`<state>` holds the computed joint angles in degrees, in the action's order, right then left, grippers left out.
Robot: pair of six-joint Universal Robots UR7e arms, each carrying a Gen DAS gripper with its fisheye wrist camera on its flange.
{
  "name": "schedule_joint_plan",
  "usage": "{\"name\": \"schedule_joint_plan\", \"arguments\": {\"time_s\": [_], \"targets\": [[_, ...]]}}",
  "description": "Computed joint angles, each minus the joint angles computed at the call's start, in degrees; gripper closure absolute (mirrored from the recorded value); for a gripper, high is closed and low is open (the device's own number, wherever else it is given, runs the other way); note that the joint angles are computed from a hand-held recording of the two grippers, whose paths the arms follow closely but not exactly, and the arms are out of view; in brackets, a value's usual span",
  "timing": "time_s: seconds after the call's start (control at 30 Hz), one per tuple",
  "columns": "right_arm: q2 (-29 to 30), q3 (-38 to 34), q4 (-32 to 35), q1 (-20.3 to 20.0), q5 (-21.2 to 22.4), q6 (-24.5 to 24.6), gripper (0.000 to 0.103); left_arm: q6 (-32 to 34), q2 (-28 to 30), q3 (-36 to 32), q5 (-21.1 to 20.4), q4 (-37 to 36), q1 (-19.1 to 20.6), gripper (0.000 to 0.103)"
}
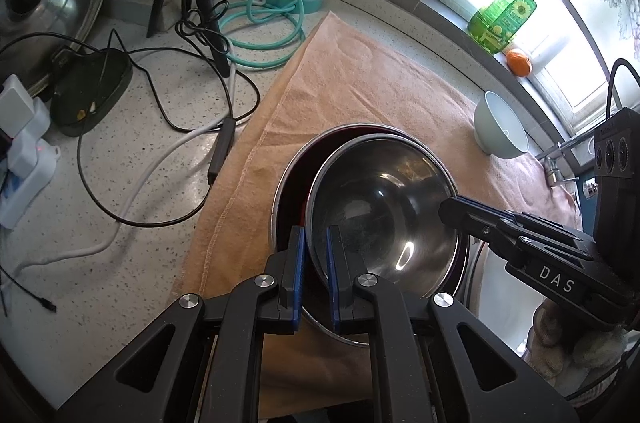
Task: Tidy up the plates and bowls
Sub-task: 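Lower the red-backed steel bowl into the large steel bowl with both grippers, then open both grippers and release the nested steel bowls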
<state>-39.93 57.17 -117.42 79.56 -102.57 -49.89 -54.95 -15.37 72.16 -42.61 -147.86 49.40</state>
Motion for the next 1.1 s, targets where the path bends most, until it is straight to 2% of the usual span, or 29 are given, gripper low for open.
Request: {"name": "schedule_joint_plan", "arguments": {"time_s": [0.1,1.1], "targets": [[0.09,-0.17,0.33,0.02,-0.03,-0.07,0.093,-0.12,0.07,-0.28,-0.38,0.46,0.14,0.094],[-0.33,0.23,-0.35,-0.03,-0.21,-0.73,0.092,-0.44,0.34,-1.39,0.24,3.15,0.03,0.094]]}}
